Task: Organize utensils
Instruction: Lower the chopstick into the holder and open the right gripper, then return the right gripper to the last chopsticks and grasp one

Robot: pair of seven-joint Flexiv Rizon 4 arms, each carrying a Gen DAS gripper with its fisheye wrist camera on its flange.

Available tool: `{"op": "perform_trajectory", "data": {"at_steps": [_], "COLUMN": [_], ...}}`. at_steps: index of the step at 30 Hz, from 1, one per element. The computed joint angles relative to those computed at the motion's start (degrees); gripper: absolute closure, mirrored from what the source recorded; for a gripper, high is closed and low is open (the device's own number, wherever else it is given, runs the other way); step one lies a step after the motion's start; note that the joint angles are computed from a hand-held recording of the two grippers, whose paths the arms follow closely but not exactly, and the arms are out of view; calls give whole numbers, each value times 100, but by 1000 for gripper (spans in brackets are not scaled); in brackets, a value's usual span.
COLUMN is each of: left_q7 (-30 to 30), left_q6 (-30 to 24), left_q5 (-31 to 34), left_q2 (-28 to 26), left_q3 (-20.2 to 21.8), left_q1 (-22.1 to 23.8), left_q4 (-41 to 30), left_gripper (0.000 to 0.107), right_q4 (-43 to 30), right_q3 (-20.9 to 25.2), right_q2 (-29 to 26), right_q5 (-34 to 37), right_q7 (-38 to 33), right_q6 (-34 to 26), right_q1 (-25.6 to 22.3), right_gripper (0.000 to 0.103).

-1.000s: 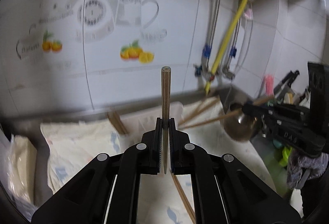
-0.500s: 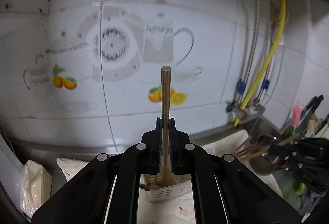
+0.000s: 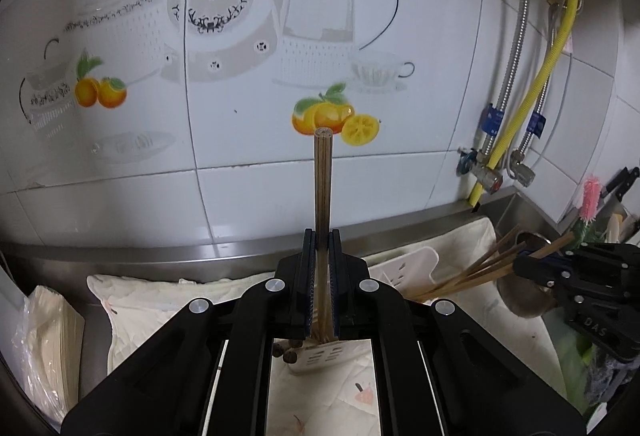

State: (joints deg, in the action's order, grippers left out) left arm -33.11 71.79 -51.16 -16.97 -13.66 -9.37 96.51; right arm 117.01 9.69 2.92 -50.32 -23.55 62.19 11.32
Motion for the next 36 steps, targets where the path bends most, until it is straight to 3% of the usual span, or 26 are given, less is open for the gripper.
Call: {"op": "perform_trajectory", "data": {"at_steps": [9, 13, 18, 28, 34, 36], "left_q7": [116, 258, 848, 2053, 2883, 2859], "left_q6": [-80, -120, 15, 139, 427, 289], "left_q5": [-53, -316, -1071, -2586, -3566, -3649], "left_q2": [46, 165, 480, 1303, 1715, 1811], "left_q3": [11, 0, 22, 518, 734, 825], "left_q1": [14, 29, -63, -631, -1023, -1047], "left_q4": [62, 152, 446, 1375, 2011, 2193], "left_gripper": [100, 94, 71, 56, 54, 53], "right_q4": [18, 101, 316, 1034, 1501, 1648], "right_q3": [-113, -128, -46, 422, 651, 714], "right_q2": [-185, -119, 180, 871, 865, 782], "right_q5": [126, -49, -636, -1467, -1643, -1750], "right_q7": [124, 350, 893, 1914, 2537, 2876], "right_q6": [294, 410, 406, 236, 197, 163], "right_q1": [-22, -82, -231, -339, -98, 33], "right_gripper": [96, 94, 80, 75, 75, 75]}}
